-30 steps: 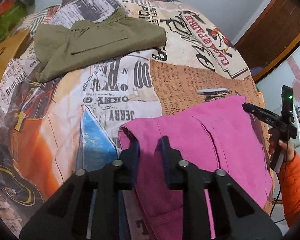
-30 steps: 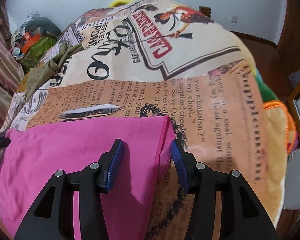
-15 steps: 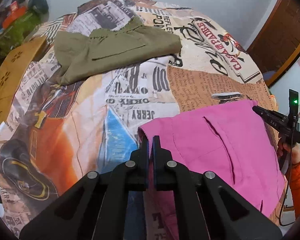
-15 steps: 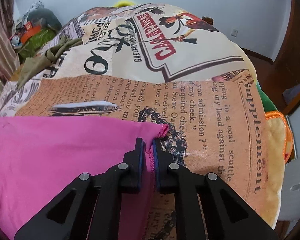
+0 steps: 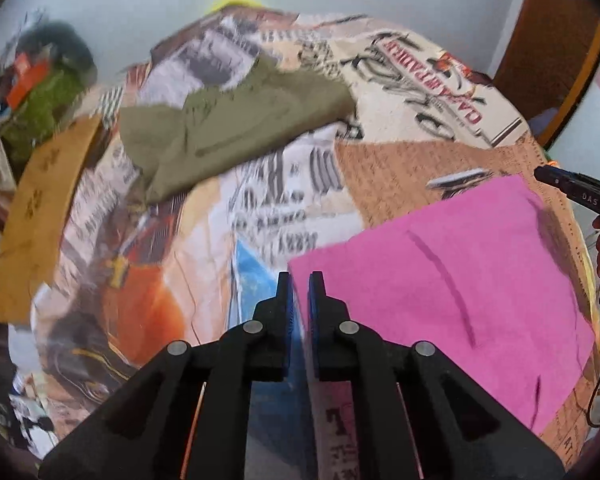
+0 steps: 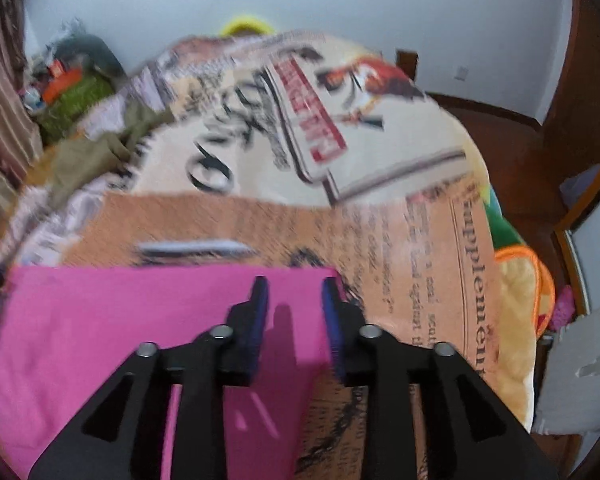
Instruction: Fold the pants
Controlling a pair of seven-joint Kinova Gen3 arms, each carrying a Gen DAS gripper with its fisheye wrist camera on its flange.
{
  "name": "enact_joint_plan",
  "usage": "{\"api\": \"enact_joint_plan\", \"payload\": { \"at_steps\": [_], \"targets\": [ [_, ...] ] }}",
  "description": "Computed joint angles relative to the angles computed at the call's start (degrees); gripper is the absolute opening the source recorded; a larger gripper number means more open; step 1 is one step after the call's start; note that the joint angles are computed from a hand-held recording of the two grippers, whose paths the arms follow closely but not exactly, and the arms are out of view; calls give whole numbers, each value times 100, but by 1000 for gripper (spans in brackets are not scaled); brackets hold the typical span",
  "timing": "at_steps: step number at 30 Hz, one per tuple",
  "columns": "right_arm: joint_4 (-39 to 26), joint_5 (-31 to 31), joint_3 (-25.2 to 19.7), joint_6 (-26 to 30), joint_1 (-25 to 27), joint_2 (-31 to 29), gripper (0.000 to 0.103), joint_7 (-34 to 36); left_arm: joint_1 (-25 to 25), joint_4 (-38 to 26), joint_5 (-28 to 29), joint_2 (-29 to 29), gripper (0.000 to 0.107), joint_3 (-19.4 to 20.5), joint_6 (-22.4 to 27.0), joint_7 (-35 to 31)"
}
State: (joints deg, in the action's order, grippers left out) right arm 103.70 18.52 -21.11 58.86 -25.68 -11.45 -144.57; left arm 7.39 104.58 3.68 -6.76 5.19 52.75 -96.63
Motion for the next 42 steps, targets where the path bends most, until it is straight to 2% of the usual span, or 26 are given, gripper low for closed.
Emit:
{"api": "enact_joint_plan", "payload": {
  "at_steps": [4,6,8,11,13,15,17,19,22,25,28,29,37,42],
  "targets": [
    [-281,166,-199,-70,-121,27,42,15,107,-207,155,36,9,71,-74,-83],
    [-434,101,-207,-151,-225,169,44,110,177,-296,142,133,13,148,-84,-21],
    [-564,-9,-191,-194,-365,351,53,204,262,-377,224,292,21,189,-60,-58],
    [-669,8,-161,-184,-593,666,54,243,379,-447,180,585,32,265,49,-16],
    [-744,-137,-46,-72,-742,903,54,319,459,-444,0,767,32,302,118,113],
    [-653,-577,160,-134,-827,1020,54,512,493,-340,-58,897,32,286,107,93],
    [-523,-801,289,-198,-904,1079,54,624,458,-100,80,769,33,240,-151,-102],
    [-372,-714,275,-285,-976,954,54,666,506,-59,-46,692,33,257,-164,-111],
    [-317,-887,296,-218,-999,813,54,725,588,43,-428,583,47,329,-204,172],
    [-243,-977,205,-123,-1021,659,54,651,502,169,-148,422,49,184,-183,-38],
    [-189,-816,-28,60,-1105,557,54,326,359,195,297,305,55,1,17,-278],
    [-204,-751,-83,126,-1127,553,58,242,309,203,343,279,55,30,67,-283],
    [-153,-769,-455,443,-1238,208,60,-383,322,663,43,-387,61,187,116,-43],
    [-186,-684,-742,762,-1336,88,60,-829,287,776,443,-709,61,-60,403,-228]
  ]
}}
